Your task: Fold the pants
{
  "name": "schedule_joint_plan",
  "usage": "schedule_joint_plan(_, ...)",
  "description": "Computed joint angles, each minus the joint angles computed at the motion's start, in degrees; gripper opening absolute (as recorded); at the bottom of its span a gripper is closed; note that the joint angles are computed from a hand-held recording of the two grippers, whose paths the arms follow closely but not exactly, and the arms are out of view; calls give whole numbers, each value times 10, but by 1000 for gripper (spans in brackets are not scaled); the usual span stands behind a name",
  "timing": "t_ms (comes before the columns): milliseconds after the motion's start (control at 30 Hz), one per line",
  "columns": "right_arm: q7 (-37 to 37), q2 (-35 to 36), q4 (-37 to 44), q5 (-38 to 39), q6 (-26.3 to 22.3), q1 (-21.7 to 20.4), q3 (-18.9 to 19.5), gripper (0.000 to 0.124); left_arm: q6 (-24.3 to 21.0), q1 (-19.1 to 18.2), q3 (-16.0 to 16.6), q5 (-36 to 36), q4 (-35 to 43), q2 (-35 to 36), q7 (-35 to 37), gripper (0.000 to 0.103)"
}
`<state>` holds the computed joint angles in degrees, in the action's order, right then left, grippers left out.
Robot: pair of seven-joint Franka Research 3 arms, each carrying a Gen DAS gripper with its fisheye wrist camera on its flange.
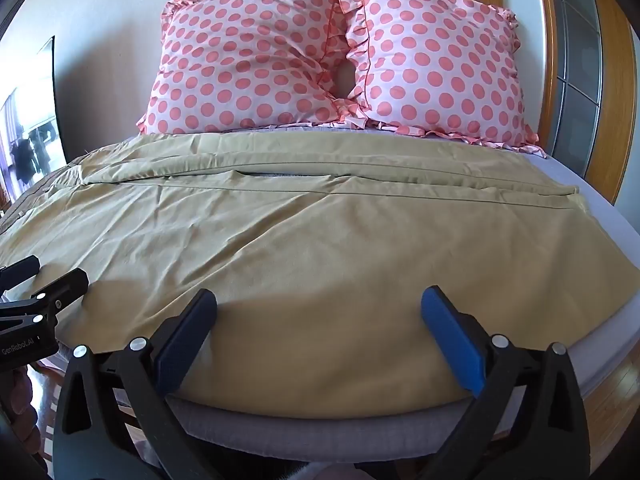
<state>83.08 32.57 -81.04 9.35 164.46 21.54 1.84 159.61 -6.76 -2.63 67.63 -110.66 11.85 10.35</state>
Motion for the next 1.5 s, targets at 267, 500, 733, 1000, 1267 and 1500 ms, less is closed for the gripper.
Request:
schedule_joint_plan(267, -1, 0, 1, 1, 0, 0, 0, 102, 1, 0, 1, 1, 0, 0, -1, 101)
schedule_joint_plan(500, -1, 0, -1, 1, 2, 0, 0, 102, 1, 0, 1, 1, 0, 0, -1, 101)
schedule_joint_plan(733, -1, 0, -1, 1, 3, 0, 0, 102, 0, 0, 1, 3, 0, 0, -3, 101)
schedule_joint_plan(1000, -2, 0, -1, 2, 4, 0, 0, 102, 0, 0, 1, 7, 1, 0, -6, 101)
schedule_joint_plan(1267, -2, 0, -2, 2, 5, 0, 0, 102, 1, 0, 1, 9, 1, 0, -8, 101)
schedule_joint_plan(1500, -2, 0, -2, 2, 5, 0, 0, 102, 1, 0, 1, 10, 1, 0, -9, 101)
